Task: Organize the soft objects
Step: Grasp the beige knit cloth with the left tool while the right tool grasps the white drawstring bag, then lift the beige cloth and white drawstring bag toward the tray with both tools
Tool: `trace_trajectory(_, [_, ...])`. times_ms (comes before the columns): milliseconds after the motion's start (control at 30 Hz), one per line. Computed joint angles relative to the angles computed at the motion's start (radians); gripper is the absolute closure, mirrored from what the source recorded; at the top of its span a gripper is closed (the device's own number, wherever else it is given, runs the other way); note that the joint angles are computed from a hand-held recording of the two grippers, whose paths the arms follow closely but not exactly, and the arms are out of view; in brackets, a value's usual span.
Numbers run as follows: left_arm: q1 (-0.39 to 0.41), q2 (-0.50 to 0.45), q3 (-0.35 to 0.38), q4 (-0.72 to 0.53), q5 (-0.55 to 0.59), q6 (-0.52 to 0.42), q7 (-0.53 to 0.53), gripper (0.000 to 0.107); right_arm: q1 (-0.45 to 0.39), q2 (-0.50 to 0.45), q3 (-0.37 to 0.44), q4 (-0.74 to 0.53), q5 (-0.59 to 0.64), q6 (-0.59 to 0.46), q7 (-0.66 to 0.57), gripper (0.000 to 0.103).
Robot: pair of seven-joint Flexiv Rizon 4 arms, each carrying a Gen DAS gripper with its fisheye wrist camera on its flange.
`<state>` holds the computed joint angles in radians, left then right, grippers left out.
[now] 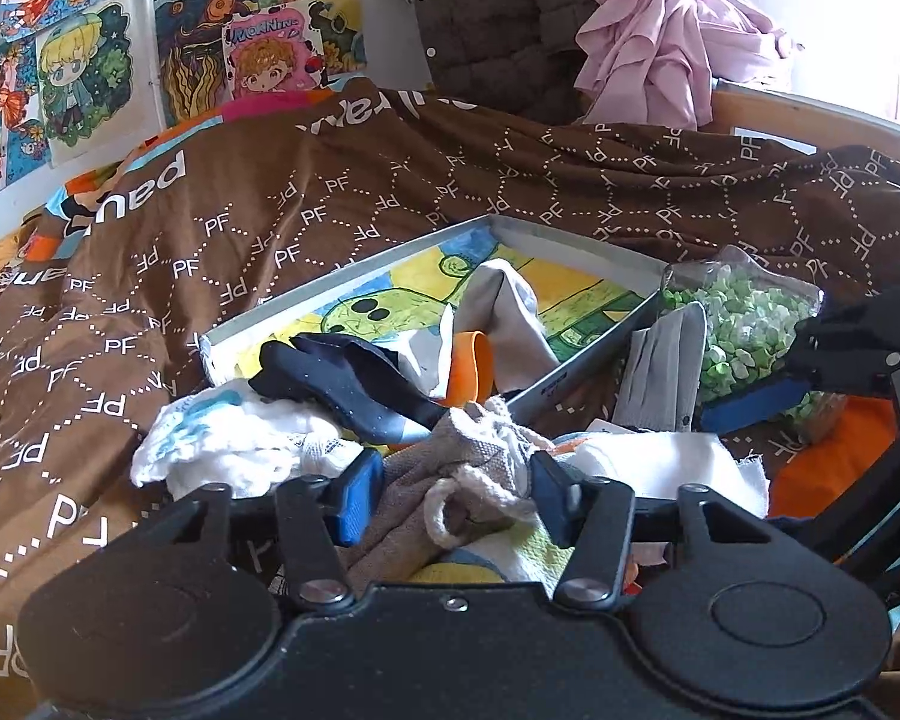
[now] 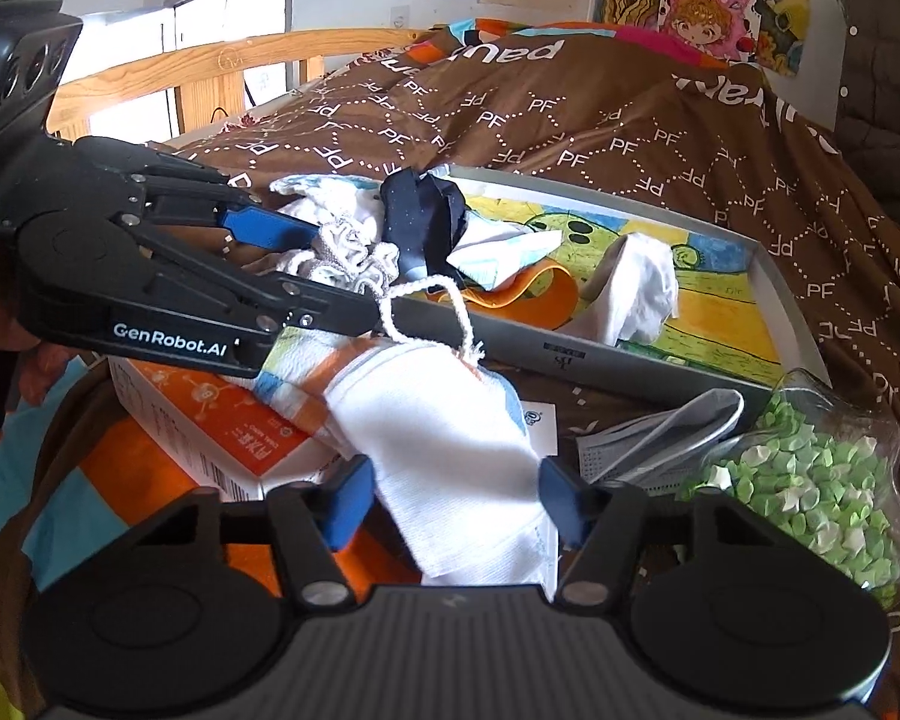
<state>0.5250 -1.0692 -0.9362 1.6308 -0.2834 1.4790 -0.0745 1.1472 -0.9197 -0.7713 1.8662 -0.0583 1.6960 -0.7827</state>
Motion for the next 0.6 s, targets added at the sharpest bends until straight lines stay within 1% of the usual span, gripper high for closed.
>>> trace_trajectory(133, [0.004, -0.004, -0.004, 0.009, 0.01, 0.01, 0.008, 0.056, 0.005, 0.001, -0.003, 0.0, 0.003, -0.004, 0.004, 0.052])
trace_trajectory(200, [0.011, -0.013, -0.013, 0.016, 0.028, 0.025, 0.023, 0.057, 0.002, 0.004, 0.001, 0.0, 0.002, -0.012, 0.009, 0.06])
trace_trajectory(233, [0.015, -0.019, -0.018, 0.02, 0.039, 0.034, 0.029, 0.057, 0.001, 0.006, 0.002, -0.001, -0.001, -0.018, 0.012, 0.062])
trace_trajectory(333, [0.023, -0.034, -0.029, 0.029, 0.076, 0.058, 0.041, 0.057, -0.003, 0.012, 0.005, 0.001, -0.009, -0.027, 0.028, 0.073])
trace_trajectory(367, [0.026, -0.038, -0.032, 0.031, 0.087, 0.066, 0.04, 0.057, -0.003, 0.013, 0.004, 0.001, -0.01, -0.027, 0.035, 0.08])
trace_trajectory(400, [0.029, -0.042, -0.035, 0.032, 0.098, 0.072, 0.038, 0.058, -0.003, 0.015, 0.004, 0.005, -0.009, -0.023, 0.042, 0.083])
trace_trajectory(500, [0.04, -0.055, -0.048, 0.037, 0.128, 0.09, 0.026, 0.061, -0.014, 0.028, 0.016, 0.008, -0.007, -0.021, 0.059, 0.09])
trace_trajectory(600, [0.05, -0.063, -0.058, 0.042, 0.15, 0.095, 0.005, 0.064, -0.014, 0.032, 0.015, 0.011, -0.02, -0.035, 0.071, 0.092])
